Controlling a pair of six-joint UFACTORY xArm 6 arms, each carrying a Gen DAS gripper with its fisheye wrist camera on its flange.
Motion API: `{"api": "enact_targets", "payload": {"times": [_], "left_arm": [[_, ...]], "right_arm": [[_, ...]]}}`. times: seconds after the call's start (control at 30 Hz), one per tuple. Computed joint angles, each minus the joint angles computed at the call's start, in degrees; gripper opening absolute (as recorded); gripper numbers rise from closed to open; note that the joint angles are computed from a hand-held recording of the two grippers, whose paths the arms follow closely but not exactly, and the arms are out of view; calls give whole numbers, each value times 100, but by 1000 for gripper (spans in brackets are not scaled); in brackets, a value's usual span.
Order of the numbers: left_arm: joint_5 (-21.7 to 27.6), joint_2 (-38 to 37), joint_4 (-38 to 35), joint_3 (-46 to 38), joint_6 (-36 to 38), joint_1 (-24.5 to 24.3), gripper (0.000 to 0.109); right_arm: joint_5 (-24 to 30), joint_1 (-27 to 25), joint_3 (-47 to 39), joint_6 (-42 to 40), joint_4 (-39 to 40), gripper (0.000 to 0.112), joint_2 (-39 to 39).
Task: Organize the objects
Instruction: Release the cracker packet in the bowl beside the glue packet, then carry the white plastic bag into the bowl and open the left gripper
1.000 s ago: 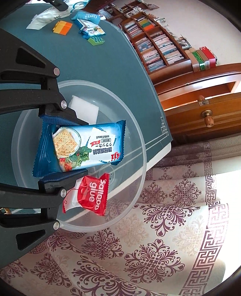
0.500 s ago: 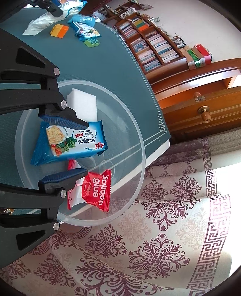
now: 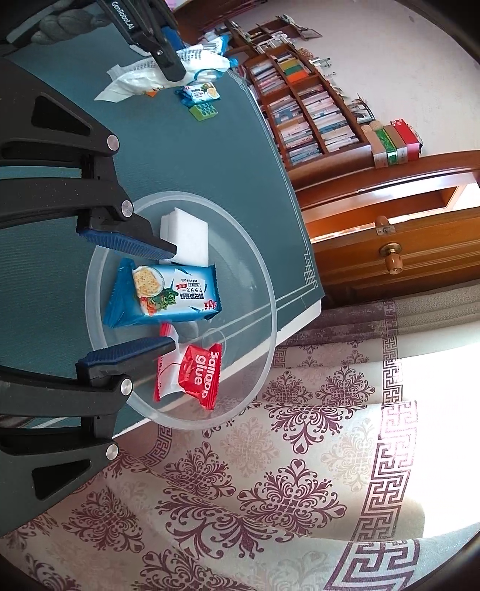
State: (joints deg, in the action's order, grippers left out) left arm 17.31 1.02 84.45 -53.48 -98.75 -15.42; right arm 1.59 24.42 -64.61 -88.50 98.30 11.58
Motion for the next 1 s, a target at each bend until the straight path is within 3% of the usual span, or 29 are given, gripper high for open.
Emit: {"api": "enact_targets", "payload": {"times": [0.2,0.53,0.7,1.0], "left_arm": [[-15,694,-503,-856,808,-132,50],[388,1852,-1382,-2358,2017,-291,50],[572,2427,-1700,-3104,2485,-376,50],[996,3294,-1293,-4249,2507,-677,50]], "right_arm": [[235,-171,214,-667,622,45,-251],[576,-373,378,-349,335,45,-325],[623,-384,379,-577,548,45,-345],[773,-490,373,-468,555,45,-348]]}}
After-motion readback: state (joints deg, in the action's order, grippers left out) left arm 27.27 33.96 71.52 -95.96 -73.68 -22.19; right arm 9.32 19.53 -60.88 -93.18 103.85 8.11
